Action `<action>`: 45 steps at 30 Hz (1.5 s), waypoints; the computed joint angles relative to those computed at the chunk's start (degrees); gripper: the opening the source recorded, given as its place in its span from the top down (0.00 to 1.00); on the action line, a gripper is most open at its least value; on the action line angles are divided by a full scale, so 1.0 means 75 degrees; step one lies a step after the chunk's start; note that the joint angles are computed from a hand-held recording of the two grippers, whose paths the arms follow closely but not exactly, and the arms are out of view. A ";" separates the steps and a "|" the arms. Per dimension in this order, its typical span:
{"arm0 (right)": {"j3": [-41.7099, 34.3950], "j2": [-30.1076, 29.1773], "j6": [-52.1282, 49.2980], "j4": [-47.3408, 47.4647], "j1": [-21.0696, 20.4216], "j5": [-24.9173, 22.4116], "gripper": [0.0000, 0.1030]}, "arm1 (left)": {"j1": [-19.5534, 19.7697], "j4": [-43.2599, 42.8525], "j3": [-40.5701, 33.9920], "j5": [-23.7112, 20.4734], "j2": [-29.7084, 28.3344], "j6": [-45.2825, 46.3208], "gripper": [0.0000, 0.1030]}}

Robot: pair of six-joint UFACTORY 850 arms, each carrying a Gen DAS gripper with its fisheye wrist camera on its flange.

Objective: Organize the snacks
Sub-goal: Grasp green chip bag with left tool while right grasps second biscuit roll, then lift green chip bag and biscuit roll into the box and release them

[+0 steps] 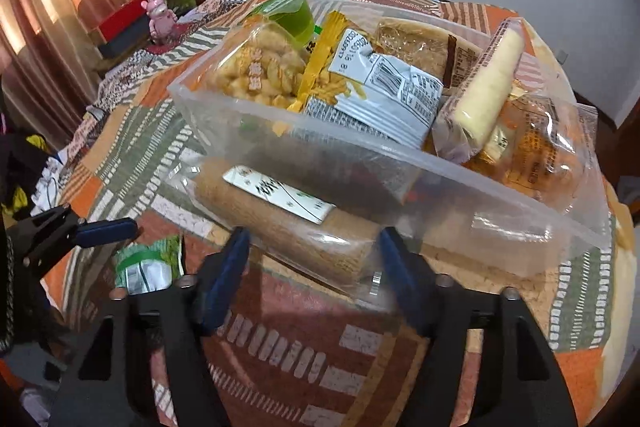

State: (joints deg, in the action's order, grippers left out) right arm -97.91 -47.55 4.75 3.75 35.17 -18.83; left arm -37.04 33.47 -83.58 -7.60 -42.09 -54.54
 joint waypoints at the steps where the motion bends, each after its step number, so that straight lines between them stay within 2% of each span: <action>1: 0.0119 0.0079 -0.0230 0.0270 -0.0007 0.0051 0.51 | 0.0000 0.0235 -0.0020 -0.0049 -0.0015 -0.0237 0.49; 3: 0.0264 0.0181 -0.0987 0.1066 -0.0038 0.0040 0.57 | 0.0016 0.0848 -0.0055 -0.0175 -0.0041 -0.0894 0.52; 8: 0.0607 0.0485 -0.3251 0.3076 -0.0069 -0.0230 0.58 | 0.0100 0.1618 -0.0162 -0.0467 -0.0091 -0.1996 0.54; 10: 0.0587 0.0515 -0.3566 0.3352 -0.0071 -0.0299 0.58 | 0.0161 0.1252 -0.0280 -0.0456 -0.0168 -0.1720 0.54; 13: 0.0414 0.0420 -0.3149 0.2898 -0.0009 -0.0097 0.53 | 0.0183 0.1202 -0.0375 -0.0470 -0.0239 -0.1671 0.54; 15: 0.0118 0.0207 -0.2994 0.2622 0.0035 -0.0130 0.42 | 0.0148 0.1368 -0.0437 -0.0538 -0.0280 -0.1776 0.54; 18: -0.0926 -0.0527 -0.2054 0.1400 0.0133 -0.0731 0.41 | 0.0128 0.1597 -0.0529 -0.0617 -0.0349 -0.1916 0.54; 19: -0.1362 -0.0842 -0.2158 0.1499 0.0133 -0.1062 0.41 | 0.0123 0.1692 -0.0505 -0.0592 -0.0338 -0.2024 0.54; 22: -0.1728 -0.1102 -0.2522 0.1910 0.0157 -0.1338 0.39 | 0.0148 0.2052 -0.0376 -0.0459 -0.0288 -0.2450 0.54; 25: -0.1615 -0.1059 -0.2782 0.2022 0.0227 -0.1251 0.50 | 0.0147 0.2594 -0.0323 -0.0484 -0.0274 -0.2990 0.55; 27: -0.1455 -0.0976 -0.3014 0.2201 0.0236 -0.1215 0.61 | 0.0131 0.2762 -0.0308 -0.0513 -0.0265 -0.3101 0.56; 30: -0.1011 -0.0719 -0.3341 0.2703 0.0239 -0.0984 0.66 | 0.0074 0.3078 -0.0244 -0.0584 -0.0208 -0.3317 0.57; 35: -0.0183 -0.0192 -0.3285 0.2996 0.0231 -0.0433 0.66 | -0.0060 0.3332 -0.0129 -0.0608 -0.0078 -0.3559 0.59; 45: 0.1548 0.1222 -0.4566 0.4854 0.0005 0.1076 0.66 | -0.0269 0.4579 -0.0160 -0.0922 0.0301 -0.4750 0.59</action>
State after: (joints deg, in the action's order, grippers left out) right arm -86.30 -38.39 -29.49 40.15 35.20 -10.76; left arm -39.05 67.81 -84.78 -14.52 -39.83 -90.17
